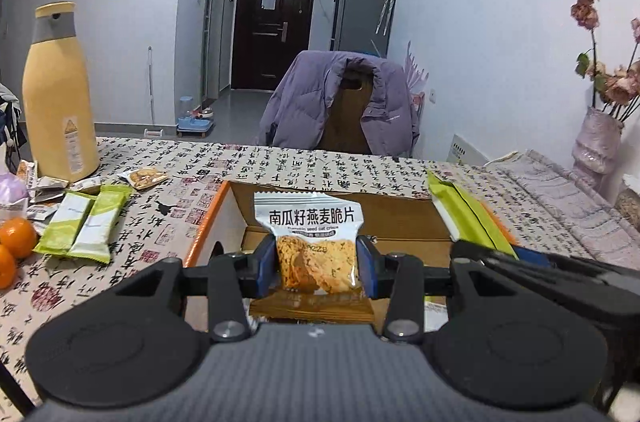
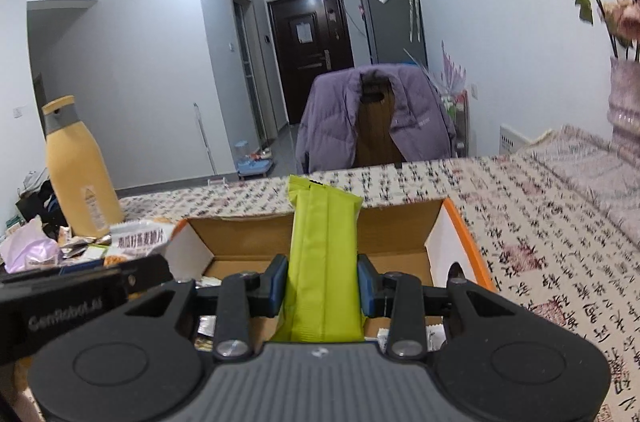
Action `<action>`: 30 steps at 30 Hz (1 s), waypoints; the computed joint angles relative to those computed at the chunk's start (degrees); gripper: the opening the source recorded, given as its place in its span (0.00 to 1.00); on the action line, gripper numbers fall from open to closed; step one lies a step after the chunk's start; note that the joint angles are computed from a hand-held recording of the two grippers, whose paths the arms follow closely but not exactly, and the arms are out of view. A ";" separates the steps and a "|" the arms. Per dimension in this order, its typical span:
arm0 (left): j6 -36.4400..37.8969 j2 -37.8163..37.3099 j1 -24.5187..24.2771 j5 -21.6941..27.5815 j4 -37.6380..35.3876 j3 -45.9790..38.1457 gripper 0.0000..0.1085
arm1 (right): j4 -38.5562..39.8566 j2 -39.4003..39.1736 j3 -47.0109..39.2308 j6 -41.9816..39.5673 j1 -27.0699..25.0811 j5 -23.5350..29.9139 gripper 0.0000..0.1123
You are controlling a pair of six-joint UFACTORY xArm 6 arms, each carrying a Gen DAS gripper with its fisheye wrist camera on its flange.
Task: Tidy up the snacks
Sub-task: 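Lift and carry the pumpkin-seed packet and green bar over the box with both grippers, then open both grippers to drop the packet and green bar into the box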
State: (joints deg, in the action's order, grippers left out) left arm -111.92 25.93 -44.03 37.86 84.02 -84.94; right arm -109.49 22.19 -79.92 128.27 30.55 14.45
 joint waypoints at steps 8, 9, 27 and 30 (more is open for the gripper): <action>0.65 4.36 1.81 -1.90 -0.36 -3.26 0.39 | -0.26 2.43 -1.24 2.44 -2.81 -2.05 0.31; 0.79 4.53 1.73 -1.76 -0.17 -3.32 0.39 | 0.25 2.67 -1.36 1.68 -2.79 -1.94 0.31; -8.15 1.49 0.42 1.90 6.64 1.14 0.95 | -0.22 -0.75 2.78 2.38 -1.97 1.09 0.84; -8.68 0.99 0.43 2.39 6.08 1.71 0.95 | -4.73 -1.85 3.64 8.10 -2.24 0.43 0.92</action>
State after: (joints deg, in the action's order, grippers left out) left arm -120.61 26.91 -43.60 40.25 90.11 -83.22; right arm -114.22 20.35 -76.28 136.37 28.31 14.88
